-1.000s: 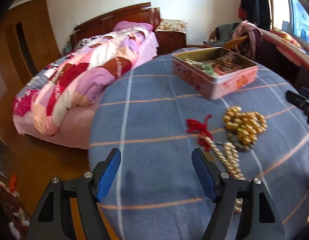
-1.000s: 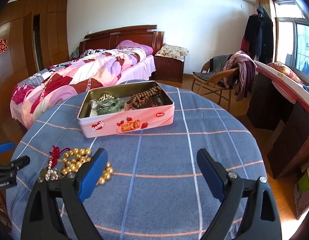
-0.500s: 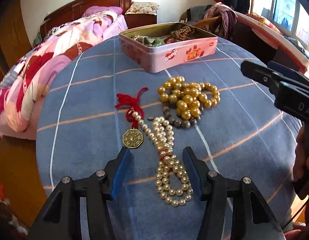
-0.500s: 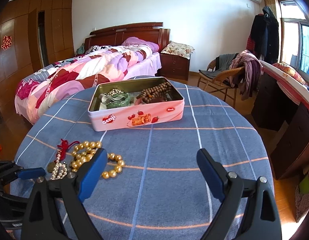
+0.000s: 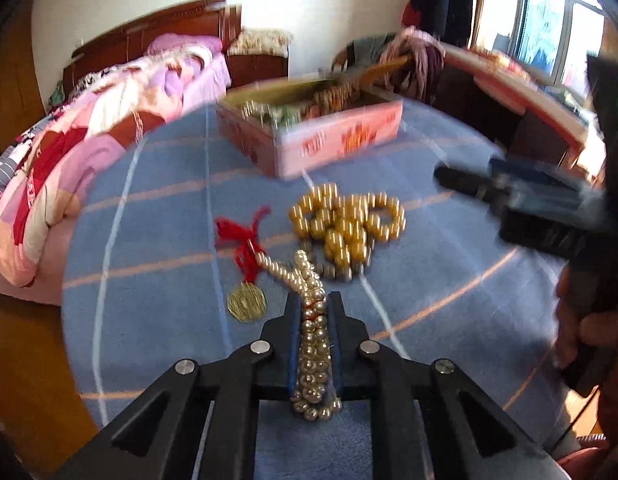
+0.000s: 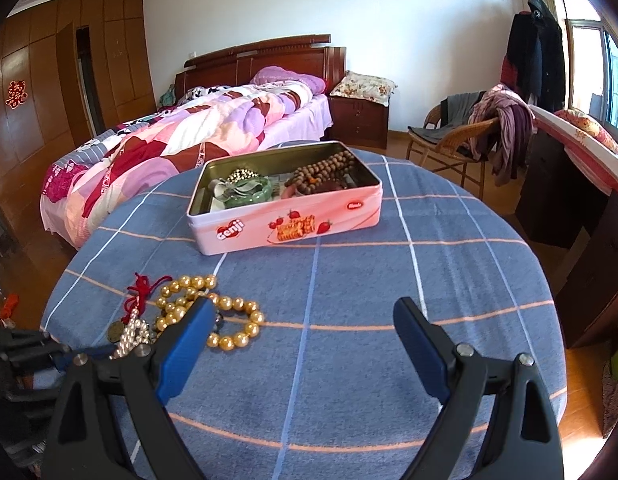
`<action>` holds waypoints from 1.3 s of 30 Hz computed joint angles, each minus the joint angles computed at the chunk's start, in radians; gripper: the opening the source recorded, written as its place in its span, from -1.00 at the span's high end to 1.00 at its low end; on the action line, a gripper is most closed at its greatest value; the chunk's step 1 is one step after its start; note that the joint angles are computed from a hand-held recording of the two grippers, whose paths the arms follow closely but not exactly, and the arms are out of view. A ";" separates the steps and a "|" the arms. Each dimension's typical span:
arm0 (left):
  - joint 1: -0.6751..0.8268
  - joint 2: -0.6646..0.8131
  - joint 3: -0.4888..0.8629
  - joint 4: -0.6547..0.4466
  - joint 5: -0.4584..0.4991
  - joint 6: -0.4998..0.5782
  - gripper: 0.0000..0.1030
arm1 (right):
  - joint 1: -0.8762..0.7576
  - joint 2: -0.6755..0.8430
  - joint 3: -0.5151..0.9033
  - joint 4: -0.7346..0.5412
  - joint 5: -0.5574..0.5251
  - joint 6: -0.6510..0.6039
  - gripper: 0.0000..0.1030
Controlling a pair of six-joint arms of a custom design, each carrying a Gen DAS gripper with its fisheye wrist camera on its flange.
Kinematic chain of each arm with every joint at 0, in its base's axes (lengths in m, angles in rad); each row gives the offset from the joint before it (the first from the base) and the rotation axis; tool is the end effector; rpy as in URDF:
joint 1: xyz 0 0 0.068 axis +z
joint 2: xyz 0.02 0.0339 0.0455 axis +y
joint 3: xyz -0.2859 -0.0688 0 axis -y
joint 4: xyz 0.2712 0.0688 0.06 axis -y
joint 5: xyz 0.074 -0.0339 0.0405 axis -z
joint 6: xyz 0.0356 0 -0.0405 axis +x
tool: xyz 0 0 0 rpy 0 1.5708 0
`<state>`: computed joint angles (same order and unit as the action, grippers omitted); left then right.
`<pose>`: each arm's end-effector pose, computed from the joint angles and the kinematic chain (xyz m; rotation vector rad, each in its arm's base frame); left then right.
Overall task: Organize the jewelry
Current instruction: 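Grasp the pearl necklace with the left tool while the right tool grasps the gold bead strand, then carry the pearls and gold beads into the tin and open both tools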
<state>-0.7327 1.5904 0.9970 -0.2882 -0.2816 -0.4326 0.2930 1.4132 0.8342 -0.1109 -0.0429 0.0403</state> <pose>0.2689 -0.2286 0.2139 0.2392 2.4028 -0.1909 0.3054 0.0937 0.2279 -0.3088 2.2488 0.2255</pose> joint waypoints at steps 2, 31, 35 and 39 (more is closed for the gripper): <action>0.012 -0.046 -0.013 0.016 -0.008 0.011 0.77 | 0.003 0.010 0.010 -0.007 -0.014 0.002 -0.80; 0.134 -0.153 -0.060 0.029 -0.023 -0.013 0.77 | 0.024 0.226 0.248 -0.218 -0.233 0.001 0.66; 0.137 -0.155 -0.062 0.030 -0.021 -0.013 0.77 | 0.000 0.173 0.232 -0.189 -0.264 0.020 0.72; 0.143 -0.154 -0.063 0.035 -0.020 -0.011 0.77 | -0.011 0.124 0.221 -0.152 -0.250 0.017 0.72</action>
<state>-0.5900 1.4366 0.9336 -0.2536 -0.3013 -0.4441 0.2819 1.5376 1.0553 -0.2628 -0.2929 0.0578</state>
